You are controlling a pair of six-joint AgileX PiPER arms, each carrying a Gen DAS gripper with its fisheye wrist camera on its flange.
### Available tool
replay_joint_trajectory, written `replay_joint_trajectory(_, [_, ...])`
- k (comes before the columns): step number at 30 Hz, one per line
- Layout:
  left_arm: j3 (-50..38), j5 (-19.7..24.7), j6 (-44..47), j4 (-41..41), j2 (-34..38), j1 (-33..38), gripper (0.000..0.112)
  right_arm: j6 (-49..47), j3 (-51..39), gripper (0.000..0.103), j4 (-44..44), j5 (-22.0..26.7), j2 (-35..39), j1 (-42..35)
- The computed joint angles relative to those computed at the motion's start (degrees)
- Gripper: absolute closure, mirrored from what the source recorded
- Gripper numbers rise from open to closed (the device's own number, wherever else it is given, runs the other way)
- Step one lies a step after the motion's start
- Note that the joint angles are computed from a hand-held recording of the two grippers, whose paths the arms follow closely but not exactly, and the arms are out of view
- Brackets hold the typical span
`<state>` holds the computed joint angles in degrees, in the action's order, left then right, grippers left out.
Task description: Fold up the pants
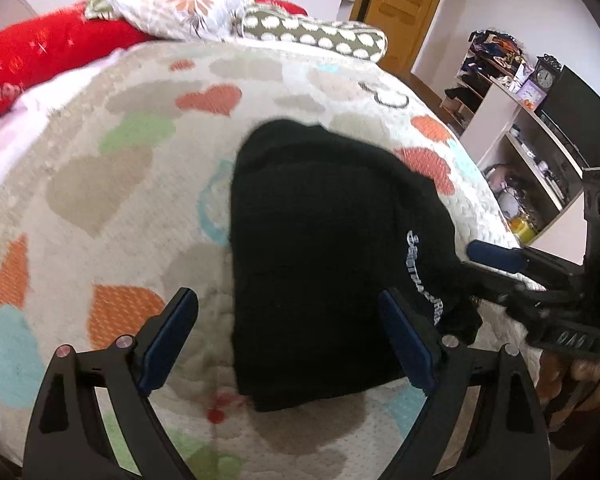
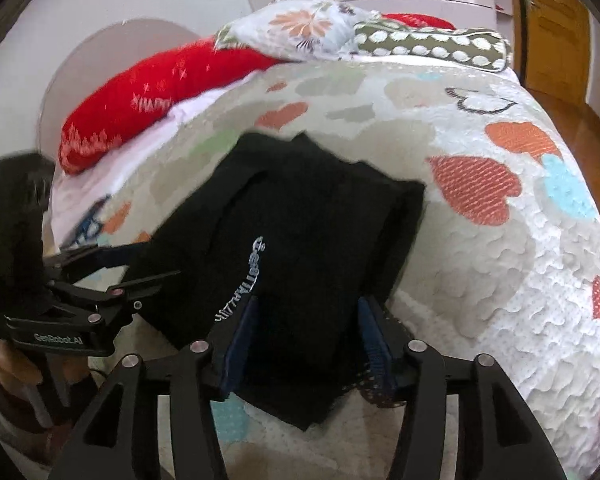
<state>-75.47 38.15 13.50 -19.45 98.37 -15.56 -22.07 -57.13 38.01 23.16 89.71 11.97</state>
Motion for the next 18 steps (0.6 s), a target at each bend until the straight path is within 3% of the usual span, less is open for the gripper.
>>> replay_joint_trajectory(3, [-1.23, 0.68, 0.81, -1.17, 0.20, 1.15, 0.020, -7.67, 1.40, 0.021, 10.75, 1.02, -0.75, -3.58])
replay_joint_trajectory(12, [-4.81, 3.56, 3.73, -5.74, 3.84, 4.05, 0.020, -16.93, 1.91, 0.021, 23.63, 5.56, 2.43, -7.75])
replay_joint_trajectory(18, [-7.30, 6.32, 6.77, -9.92, 6.44, 5.95, 0.020, -17.28, 0.72, 0.020, 24.52, 6.32, 5.38, -7.55])
